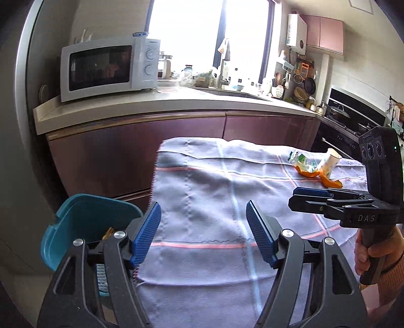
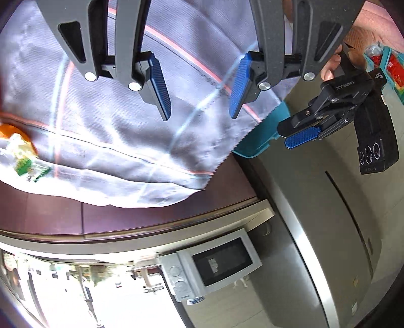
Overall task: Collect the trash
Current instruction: 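Move both open grippers back over the remaining trash on the table, then grasp the green candy wrapper with the left gripper while the right grasps the paper cup rim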
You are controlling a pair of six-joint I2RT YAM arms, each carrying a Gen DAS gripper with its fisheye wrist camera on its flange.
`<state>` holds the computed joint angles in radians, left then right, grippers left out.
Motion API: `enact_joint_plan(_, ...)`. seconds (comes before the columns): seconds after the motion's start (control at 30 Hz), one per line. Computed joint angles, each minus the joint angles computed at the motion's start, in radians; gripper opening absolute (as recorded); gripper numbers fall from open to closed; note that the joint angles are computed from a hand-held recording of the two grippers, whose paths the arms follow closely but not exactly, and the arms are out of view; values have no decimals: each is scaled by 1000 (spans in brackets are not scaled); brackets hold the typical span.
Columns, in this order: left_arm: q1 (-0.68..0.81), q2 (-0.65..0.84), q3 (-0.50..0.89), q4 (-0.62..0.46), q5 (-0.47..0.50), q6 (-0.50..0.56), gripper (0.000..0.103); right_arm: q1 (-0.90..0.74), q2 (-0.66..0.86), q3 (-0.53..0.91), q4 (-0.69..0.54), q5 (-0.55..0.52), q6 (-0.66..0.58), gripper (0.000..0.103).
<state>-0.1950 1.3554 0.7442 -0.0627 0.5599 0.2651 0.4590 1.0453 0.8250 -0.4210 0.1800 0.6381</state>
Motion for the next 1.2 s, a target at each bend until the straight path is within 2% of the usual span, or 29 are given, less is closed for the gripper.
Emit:
enact_joint_plan(0.17, -134, 25, 19, 12, -52, -36, 69, -108, -210, -96, -119, 15, 19, 46)
enact_joint_plan(0.3, -242, 69, 63, 12, -104, -69, 69, -237, -328, -129, -191, -19, -13, 46)
enact_joint_plan(0.43, -340, 124, 119, 7, -151, -92, 69, -399, -429, -139, -268, -86, -78, 46)
enact_joint_plan(0.57, -431, 192, 187, 2, -201, -107, 69, -623, -477, -135, -309, -208, -184, 46)
enact_joint_plan(0.73, -515, 282, 299, -31, -241, -122, 69, -937, -470, -127, -319, -421, -330, 46)
enact_joint_plan(0.83, -553, 345, 371, -55, -259, -135, 68, -1072, -440, -121, -312, -503, -397, 46)
enact_joint_plan(1.2, -619, 573, 637, -178, -288, -179, 66, -1331, -197, -48, -202, -615, -534, 46)
